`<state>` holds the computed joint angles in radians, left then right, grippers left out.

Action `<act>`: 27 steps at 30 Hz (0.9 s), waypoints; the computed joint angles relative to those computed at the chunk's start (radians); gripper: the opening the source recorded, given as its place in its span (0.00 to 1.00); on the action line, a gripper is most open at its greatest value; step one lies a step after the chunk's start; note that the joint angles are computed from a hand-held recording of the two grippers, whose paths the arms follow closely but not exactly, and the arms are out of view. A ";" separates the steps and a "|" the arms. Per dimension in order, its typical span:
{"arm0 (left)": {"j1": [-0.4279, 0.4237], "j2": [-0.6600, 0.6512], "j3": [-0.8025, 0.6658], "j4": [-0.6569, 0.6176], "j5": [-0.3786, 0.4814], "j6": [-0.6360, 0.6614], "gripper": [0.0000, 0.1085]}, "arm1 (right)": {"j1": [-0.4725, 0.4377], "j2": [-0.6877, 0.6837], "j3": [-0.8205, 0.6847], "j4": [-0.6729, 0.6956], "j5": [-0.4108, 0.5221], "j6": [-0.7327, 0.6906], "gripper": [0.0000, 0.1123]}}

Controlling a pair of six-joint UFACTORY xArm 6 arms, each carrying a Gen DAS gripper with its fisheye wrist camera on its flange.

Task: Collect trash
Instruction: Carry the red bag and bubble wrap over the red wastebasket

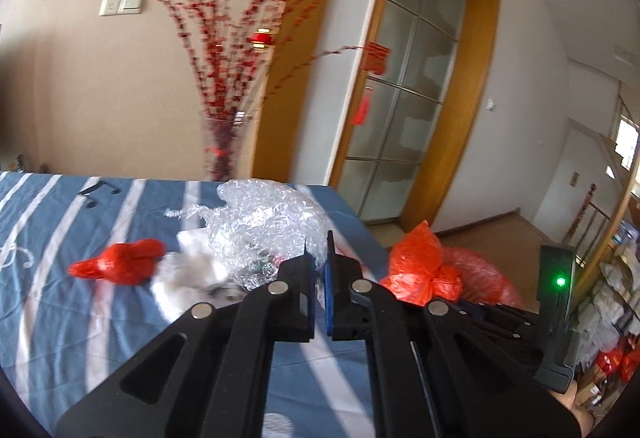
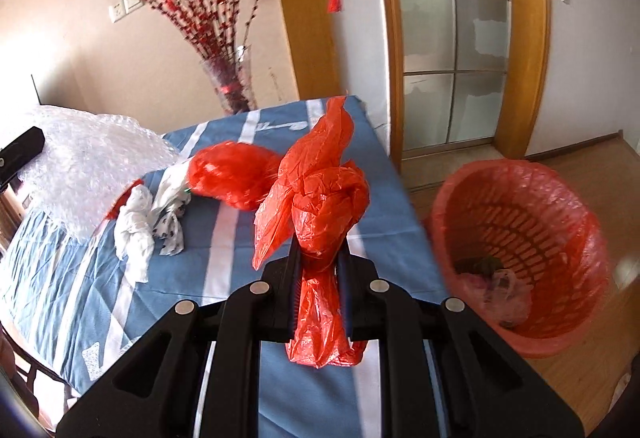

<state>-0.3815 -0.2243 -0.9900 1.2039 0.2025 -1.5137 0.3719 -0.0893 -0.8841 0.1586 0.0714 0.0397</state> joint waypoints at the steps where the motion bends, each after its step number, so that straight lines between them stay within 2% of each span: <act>1: -0.014 0.024 -0.022 0.000 -0.005 0.001 0.05 | -0.013 -0.011 0.009 -0.007 -0.001 0.006 0.15; 9: -0.103 0.184 -0.170 -0.004 -0.037 0.009 0.05 | -0.101 -0.059 0.063 0.058 -0.015 -0.045 0.15; 13: -0.145 0.268 -0.247 -0.034 -0.057 0.050 0.05 | -0.151 -0.073 0.086 0.032 -0.028 -0.026 0.15; 22: -0.220 0.457 -0.435 -0.161 -0.096 0.204 0.05 | -0.257 -0.079 0.115 0.133 -0.040 -0.110 0.15; 27: -0.254 0.561 -0.537 -0.307 -0.107 0.358 0.05 | -0.302 -0.068 0.114 0.174 -0.035 -0.139 0.15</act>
